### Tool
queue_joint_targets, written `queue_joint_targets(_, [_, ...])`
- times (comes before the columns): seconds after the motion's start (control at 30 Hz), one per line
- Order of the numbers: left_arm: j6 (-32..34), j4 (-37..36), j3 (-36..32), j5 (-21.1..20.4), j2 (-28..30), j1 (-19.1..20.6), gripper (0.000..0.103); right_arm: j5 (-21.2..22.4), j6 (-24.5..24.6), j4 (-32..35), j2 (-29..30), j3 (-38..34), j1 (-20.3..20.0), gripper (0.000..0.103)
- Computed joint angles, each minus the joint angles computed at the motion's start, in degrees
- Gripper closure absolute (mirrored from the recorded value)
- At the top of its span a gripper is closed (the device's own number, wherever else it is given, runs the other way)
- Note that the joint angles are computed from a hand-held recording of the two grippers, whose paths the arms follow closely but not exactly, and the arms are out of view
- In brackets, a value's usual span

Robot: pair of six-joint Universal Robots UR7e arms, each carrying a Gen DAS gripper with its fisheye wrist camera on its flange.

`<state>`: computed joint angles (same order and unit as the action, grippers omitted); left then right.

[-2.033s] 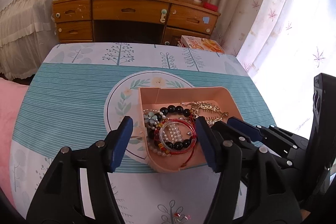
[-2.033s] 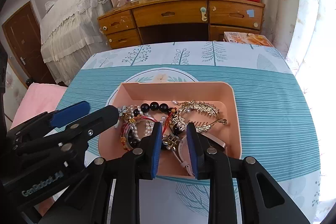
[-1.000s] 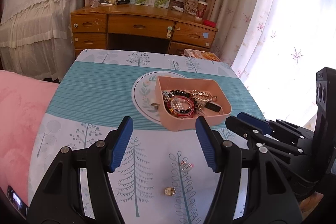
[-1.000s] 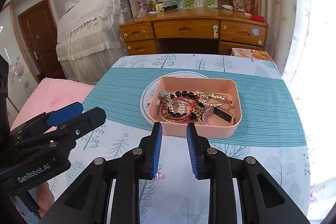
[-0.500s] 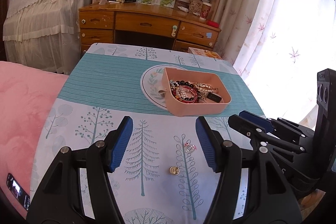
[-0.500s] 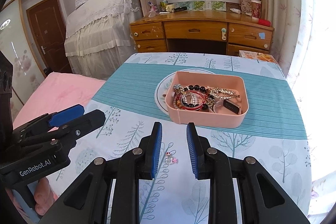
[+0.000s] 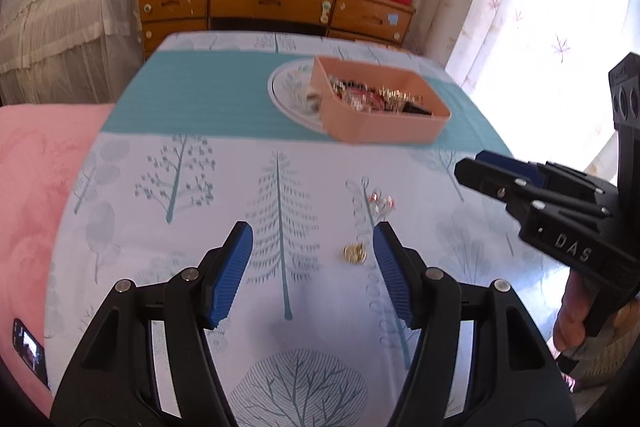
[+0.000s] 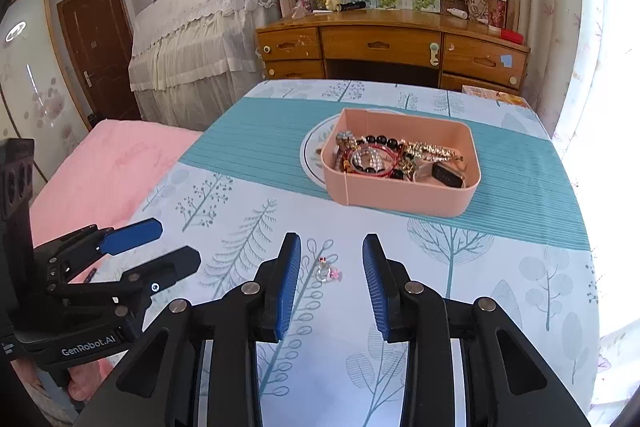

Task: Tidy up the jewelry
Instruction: 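Move the left tool to the gold coin pendant while the right tool approaches the pink ring, then grasp the gold coin pendant with the left tool while the right tool grasps the pink ring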

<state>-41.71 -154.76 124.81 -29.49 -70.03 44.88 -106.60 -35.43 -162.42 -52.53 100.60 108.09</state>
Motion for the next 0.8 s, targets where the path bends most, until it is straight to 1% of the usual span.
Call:
queue_joint_targets(0.1, [-0.14, -0.68, 0.84, -2.52, 0.58, 1.20, 0.043, -0.17, -0.78, 0.83, 0.39, 0.17, -0.97, 0.071])
queue_joint_targets(0.2, [1.72, -2.51, 1.36, -4.12, 1.57, 1.90, 0.043, -0.39, -1.44, 1.63, 0.95, 0.40, -1.93, 0.070])
queue_joint_targets(0.4, [6.98, -5.10, -0.40, -6.69, 4.50, 3.10, 0.043, -0.50, -3.17, 1.63, 1.80, 1.90, -3.70, 0.070])
queue_joint_targets(0.5, [9.75, -6.36, -1.59, -8.45, 6.02, 4.16, 0.043, -0.44, -2.97, 2.24, 2.23, 1.89, -4.37, 0.070])
queue_joint_targets(0.6, [10.91, -6.22, -2.92, -9.55, 7.30, 5.22, 0.044, -0.10, -3.02, 2.54, 2.42, 1.80, -5.10, 0.070])
queue_joint_targets(0.7, [10.79, -5.61, -4.19, -10.07, 8.29, 6.23, 0.052, 0.15, -3.04, 2.90, 2.48, 1.67, -5.63, 0.070])
queue_joint_targets(0.73, [10.53, -5.12, -4.65, -10.31, 8.54, 6.58, 0.057, 0.23, -2.99, 3.06, 2.56, 1.53, -5.77, 0.070])
queue_joint_targets(0.8, [10.68, -5.17, -5.14, -9.62, 9.09, 6.73, 0.060, 0.42, -2.99, 3.28, 2.68, 1.32, -6.06, 0.070])
